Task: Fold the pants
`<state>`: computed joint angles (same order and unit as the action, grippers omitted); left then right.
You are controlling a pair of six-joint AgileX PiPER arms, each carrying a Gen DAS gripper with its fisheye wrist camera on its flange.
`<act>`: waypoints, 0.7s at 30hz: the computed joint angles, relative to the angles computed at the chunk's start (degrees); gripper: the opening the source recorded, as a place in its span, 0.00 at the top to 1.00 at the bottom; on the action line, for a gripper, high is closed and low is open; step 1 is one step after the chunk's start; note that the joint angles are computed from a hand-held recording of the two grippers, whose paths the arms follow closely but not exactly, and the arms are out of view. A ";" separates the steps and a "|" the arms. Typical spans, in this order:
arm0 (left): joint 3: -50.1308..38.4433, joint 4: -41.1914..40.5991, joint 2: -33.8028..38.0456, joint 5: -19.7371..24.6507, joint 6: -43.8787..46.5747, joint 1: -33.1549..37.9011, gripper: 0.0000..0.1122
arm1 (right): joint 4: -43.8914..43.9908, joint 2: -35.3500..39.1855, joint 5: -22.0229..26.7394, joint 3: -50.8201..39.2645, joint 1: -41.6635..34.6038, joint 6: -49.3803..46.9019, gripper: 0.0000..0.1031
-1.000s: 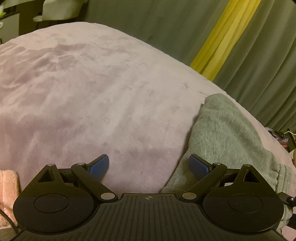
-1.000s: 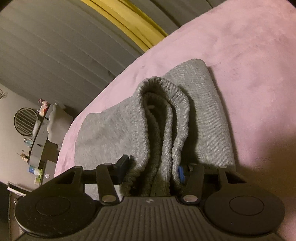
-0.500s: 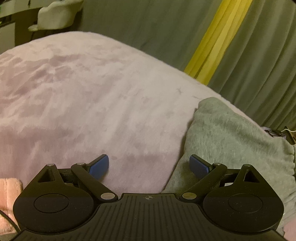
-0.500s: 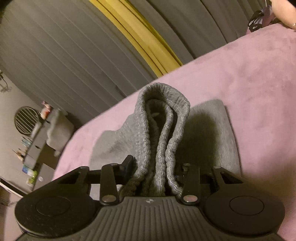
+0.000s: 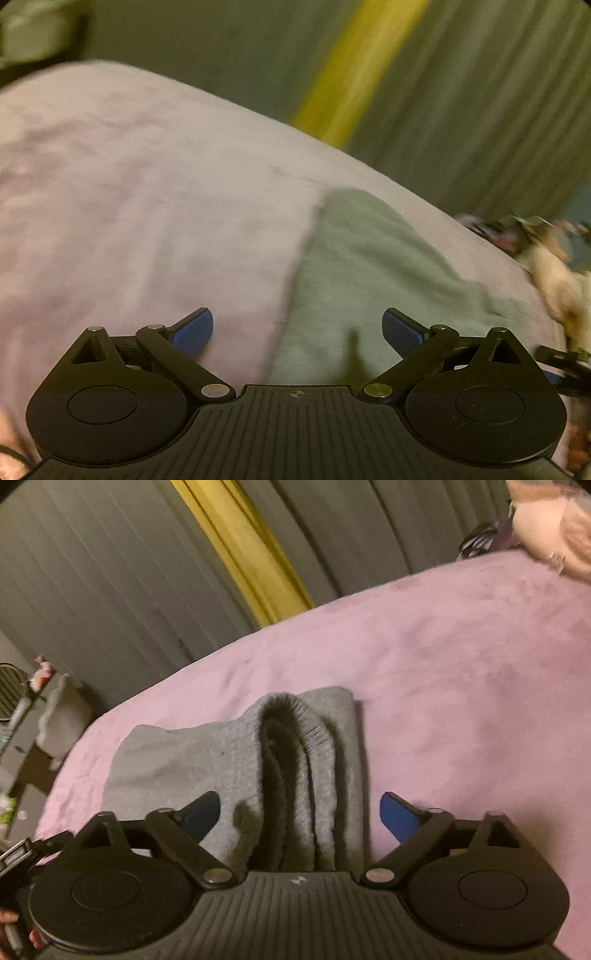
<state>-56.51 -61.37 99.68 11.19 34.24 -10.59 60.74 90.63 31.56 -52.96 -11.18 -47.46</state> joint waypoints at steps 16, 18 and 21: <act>-38.62 13.25 28.95 34.73 -8.09 4.11 0.08 | 7.92 21.85 21.51 -13.34 -6.25 -7.40 0.04; -41.61 15.34 30.56 35.99 -9.87 3.54 0.08 | 7.36 22.86 20.78 -15.20 -4.75 -7.10 0.04; -45.14 15.43 32.52 38.19 -10.71 3.75 0.08 | 8.66 22.47 16.52 -15.04 -1.94 -7.48 0.04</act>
<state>-101.65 -45.94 132.20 49.38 23.53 -6.84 69.40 113.10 48.09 -68.01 -13.11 -54.94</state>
